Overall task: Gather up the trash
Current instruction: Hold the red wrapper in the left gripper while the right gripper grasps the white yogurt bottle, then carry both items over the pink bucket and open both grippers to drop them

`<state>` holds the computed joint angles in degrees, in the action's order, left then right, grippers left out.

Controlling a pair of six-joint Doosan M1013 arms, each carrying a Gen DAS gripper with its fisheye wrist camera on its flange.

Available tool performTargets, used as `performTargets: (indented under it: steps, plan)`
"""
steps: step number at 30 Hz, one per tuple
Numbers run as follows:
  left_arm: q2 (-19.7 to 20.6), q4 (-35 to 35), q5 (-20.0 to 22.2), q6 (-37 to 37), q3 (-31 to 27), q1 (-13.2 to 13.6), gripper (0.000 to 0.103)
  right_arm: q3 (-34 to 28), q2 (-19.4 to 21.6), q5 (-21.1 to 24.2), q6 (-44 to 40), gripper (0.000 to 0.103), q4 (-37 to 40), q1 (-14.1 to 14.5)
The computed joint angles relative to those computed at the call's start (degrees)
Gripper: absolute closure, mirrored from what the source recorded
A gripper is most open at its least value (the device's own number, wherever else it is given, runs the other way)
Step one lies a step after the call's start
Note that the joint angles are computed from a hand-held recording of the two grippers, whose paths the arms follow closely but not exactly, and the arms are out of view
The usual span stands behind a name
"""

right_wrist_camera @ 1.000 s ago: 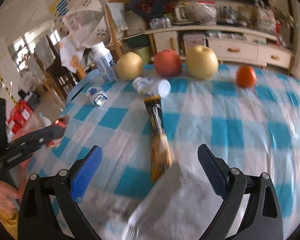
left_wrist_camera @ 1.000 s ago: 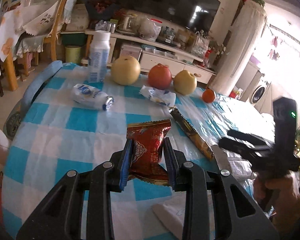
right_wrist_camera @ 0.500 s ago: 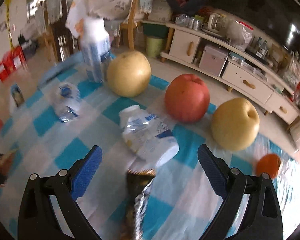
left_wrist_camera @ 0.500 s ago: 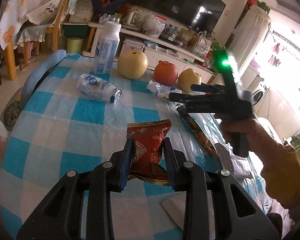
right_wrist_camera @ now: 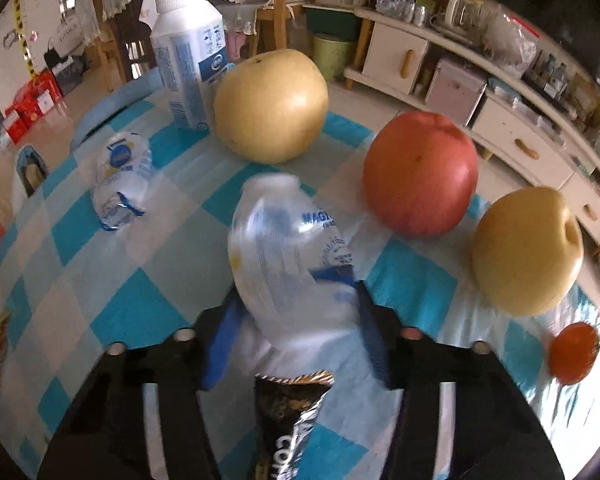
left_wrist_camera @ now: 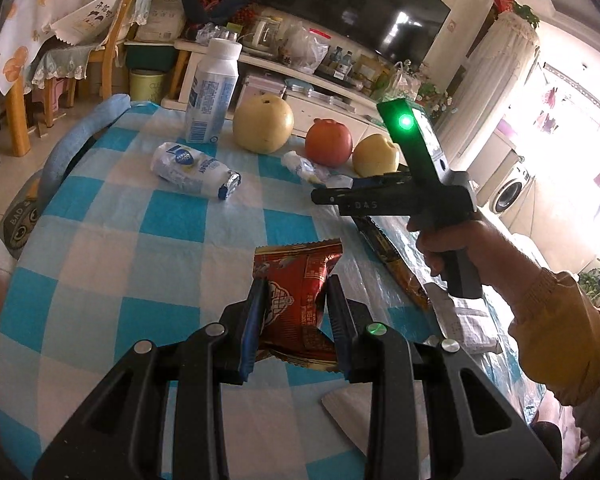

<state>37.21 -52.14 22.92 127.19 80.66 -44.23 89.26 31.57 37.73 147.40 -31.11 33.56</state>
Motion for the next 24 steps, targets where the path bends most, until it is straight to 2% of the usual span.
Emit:
performTargets:
  steps: [5, 11, 24]
  plan:
    - [-0.03, 0.55, -0.05, -0.50, 0.04, 0.09, 0.070, 0.01, -0.12, 0.69, 1.01, 0.051, -1.45, 1.31]
    - [-0.38, 0.83, -0.48, -0.66, 0.48, 0.33, 0.070, 1.11, -1.38, 0.48, 8.55, 0.052, -7.79, 3.81]
    - [-1.28, 1.51, -0.90, 0.13, 1.75, 0.49, 0.070, 6.28, -5.10, 0.09, 32.59, 0.052, -20.95, 11.31]
